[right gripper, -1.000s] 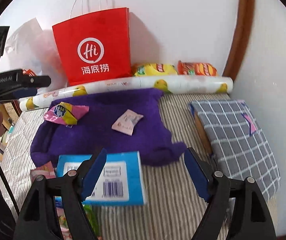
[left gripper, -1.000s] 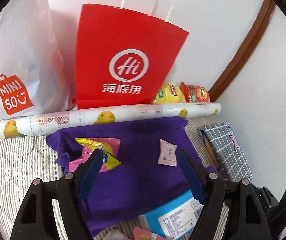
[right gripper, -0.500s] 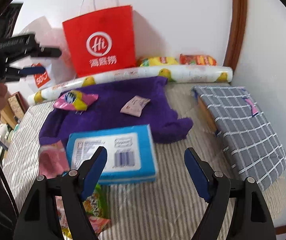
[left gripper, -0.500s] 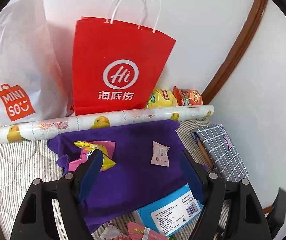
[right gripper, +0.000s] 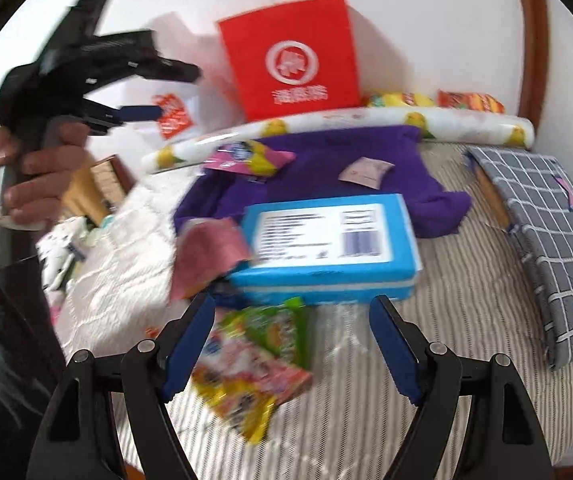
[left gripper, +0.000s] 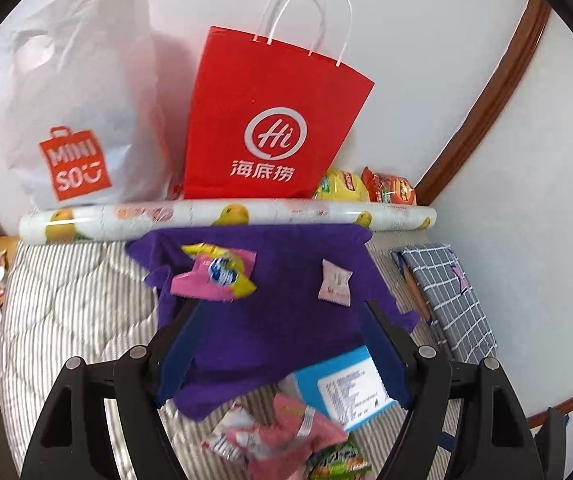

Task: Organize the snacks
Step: 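Grasp the pink lollipop stick packet with the right tool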

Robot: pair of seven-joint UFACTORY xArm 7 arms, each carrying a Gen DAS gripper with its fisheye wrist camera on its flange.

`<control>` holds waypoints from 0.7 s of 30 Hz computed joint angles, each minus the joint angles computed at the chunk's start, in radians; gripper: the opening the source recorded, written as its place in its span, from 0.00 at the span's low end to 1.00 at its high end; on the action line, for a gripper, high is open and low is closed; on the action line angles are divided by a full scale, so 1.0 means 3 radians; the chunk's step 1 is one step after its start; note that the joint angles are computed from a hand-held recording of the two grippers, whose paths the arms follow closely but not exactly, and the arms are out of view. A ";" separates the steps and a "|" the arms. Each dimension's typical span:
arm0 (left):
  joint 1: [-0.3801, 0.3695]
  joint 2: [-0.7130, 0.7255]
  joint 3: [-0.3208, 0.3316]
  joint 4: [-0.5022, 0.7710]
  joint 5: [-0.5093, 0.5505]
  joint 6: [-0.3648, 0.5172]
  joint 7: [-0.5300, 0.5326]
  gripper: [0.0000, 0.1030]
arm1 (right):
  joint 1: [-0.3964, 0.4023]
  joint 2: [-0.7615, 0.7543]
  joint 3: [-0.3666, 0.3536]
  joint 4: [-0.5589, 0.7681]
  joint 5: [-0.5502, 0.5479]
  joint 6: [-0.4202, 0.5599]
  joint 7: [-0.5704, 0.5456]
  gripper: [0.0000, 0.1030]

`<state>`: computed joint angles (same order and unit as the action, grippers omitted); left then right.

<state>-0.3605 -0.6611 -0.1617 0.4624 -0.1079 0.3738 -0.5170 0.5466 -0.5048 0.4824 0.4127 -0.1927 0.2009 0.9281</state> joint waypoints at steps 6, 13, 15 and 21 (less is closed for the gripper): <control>0.0011 -0.0519 -0.0133 -0.0269 0.0075 0.0294 -0.0144 0.75 | 0.0130 -0.0127 0.0128 -0.0068 -0.0079 0.0034 -0.0033 0.77; -0.0061 -0.1049 -0.0188 -0.0558 0.0122 0.0654 -0.0302 0.75 | 0.0031 0.0194 0.0274 -0.0097 -0.0188 -0.0114 0.0044 0.53; -0.0081 -0.1213 -0.0202 -0.0639 0.0125 0.0776 -0.0362 0.75 | -0.0116 0.0376 0.0367 -0.0022 -0.0331 -0.0114 0.0068 0.47; -0.0174 -0.1538 -0.0263 -0.0824 0.0143 0.1082 -0.0496 0.75 | -0.0313 0.0570 0.0452 0.0039 -0.0644 -0.0221 0.0268 0.26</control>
<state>-0.4128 -1.1226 -0.2406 0.2152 -0.0650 0.6983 -0.6658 0.4528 -0.3338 0.6181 0.4245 -0.3859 0.1348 1.0086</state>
